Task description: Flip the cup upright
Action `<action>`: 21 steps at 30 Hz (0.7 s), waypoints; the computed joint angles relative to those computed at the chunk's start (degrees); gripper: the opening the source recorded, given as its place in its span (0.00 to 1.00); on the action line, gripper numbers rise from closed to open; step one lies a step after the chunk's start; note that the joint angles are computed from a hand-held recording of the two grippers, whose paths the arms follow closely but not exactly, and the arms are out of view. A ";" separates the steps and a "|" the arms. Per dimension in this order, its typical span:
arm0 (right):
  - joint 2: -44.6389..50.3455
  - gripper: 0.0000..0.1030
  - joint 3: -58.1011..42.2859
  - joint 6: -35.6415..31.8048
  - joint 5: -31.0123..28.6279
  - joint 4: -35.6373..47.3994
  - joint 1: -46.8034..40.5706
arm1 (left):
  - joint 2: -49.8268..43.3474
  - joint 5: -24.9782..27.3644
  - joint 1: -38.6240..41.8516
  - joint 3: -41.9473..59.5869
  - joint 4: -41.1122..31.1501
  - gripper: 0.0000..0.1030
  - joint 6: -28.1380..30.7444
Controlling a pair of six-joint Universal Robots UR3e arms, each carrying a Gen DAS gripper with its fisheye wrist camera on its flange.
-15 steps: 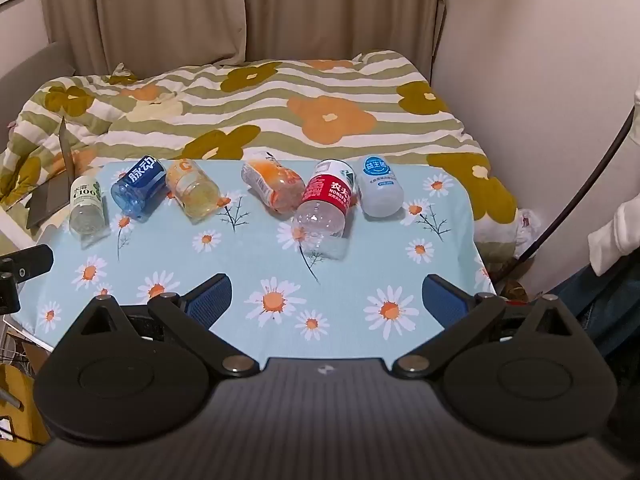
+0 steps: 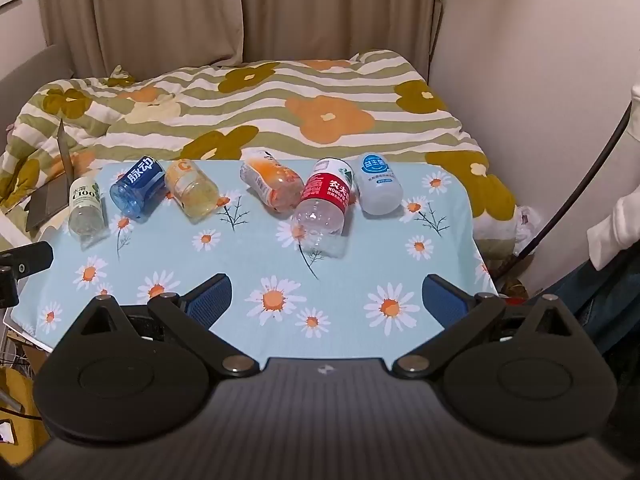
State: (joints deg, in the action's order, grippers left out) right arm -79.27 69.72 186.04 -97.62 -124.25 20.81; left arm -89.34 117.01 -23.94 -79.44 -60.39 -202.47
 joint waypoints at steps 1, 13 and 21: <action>-0.61 1.00 -0.11 0.00 0.84 0.74 -0.85 | 0.10 -0.13 0.12 -0.06 -0.05 1.00 0.06; -0.09 1.00 -0.22 -0.20 0.86 0.77 -1.09 | -0.70 -1.37 1.37 0.34 -0.45 1.00 -0.19; 0.94 1.00 -1.12 -0.67 1.73 0.97 -1.39 | -0.77 -1.48 1.62 0.36 -0.56 1.00 -0.12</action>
